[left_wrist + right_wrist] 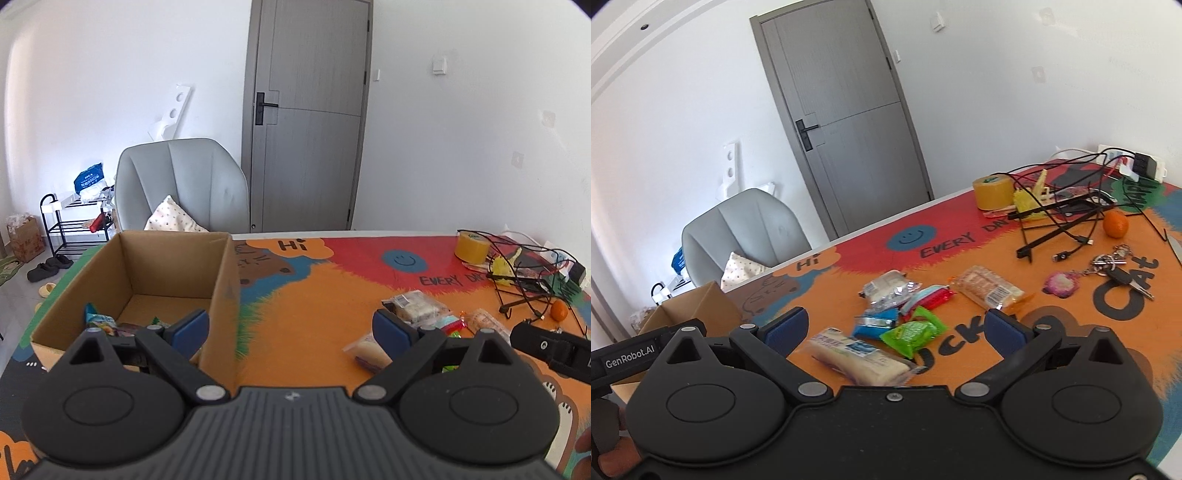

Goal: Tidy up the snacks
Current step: 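Move both tools back from the box toward the remaining snacks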

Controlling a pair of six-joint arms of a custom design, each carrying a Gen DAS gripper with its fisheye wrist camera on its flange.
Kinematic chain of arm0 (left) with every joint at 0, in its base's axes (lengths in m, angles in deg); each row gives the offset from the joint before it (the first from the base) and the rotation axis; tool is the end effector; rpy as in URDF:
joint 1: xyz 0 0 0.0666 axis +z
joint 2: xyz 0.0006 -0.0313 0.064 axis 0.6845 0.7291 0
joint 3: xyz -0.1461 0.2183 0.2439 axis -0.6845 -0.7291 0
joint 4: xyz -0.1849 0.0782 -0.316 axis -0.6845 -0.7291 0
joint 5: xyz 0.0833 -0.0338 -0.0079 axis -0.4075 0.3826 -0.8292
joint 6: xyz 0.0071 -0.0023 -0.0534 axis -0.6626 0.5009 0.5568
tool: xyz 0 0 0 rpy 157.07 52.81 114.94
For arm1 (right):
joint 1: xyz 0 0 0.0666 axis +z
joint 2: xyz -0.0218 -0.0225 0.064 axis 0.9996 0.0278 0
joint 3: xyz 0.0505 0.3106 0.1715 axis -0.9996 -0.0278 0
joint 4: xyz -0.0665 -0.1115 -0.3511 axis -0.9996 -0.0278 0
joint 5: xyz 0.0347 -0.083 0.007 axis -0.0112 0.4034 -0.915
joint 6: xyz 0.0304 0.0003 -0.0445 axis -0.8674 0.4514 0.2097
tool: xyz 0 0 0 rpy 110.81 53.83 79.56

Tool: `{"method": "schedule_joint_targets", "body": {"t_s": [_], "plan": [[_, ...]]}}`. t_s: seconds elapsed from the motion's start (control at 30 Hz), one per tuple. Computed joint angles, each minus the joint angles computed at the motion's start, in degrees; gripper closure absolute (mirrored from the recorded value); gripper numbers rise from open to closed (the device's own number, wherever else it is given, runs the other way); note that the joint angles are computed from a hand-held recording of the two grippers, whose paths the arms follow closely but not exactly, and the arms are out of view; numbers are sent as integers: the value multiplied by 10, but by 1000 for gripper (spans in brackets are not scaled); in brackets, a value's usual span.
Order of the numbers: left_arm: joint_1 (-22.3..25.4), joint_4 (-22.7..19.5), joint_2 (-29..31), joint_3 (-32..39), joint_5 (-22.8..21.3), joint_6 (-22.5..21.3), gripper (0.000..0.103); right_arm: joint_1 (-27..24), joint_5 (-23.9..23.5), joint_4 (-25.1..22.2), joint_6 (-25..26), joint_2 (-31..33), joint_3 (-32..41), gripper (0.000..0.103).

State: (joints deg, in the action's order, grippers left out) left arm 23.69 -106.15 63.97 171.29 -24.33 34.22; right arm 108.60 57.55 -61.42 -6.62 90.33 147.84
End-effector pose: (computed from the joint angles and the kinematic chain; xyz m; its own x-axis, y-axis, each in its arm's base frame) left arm 0.5473 -0.1757 0.3249 -0.4409 -0.1774 -0.8798 -0.2758 0.9596 -0.0553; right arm 0.6072 0.2236 0.2914 -0.5349 0.1732 -0.8270 -0.1877 0.9300 0.3162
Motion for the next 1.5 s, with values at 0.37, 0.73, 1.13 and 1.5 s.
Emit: {"method": "schedule_joint_targets", "body": {"t_s": [0.37,0.73,1.13,1.5], "plan": [[-14,-21,55,50,27,-5,9,-26,1,-5,-21,16,-4,0],[-24,-62,126,133,35,-8,9,-41,-20,-10,-28,46,14,0],[-36,-117,206,238,34,-5,9,-61,-31,-14,-37,70,35,0],[-36,-175,263,309,39,6,9,-75,-42,-29,-30,103,83,5]]}}
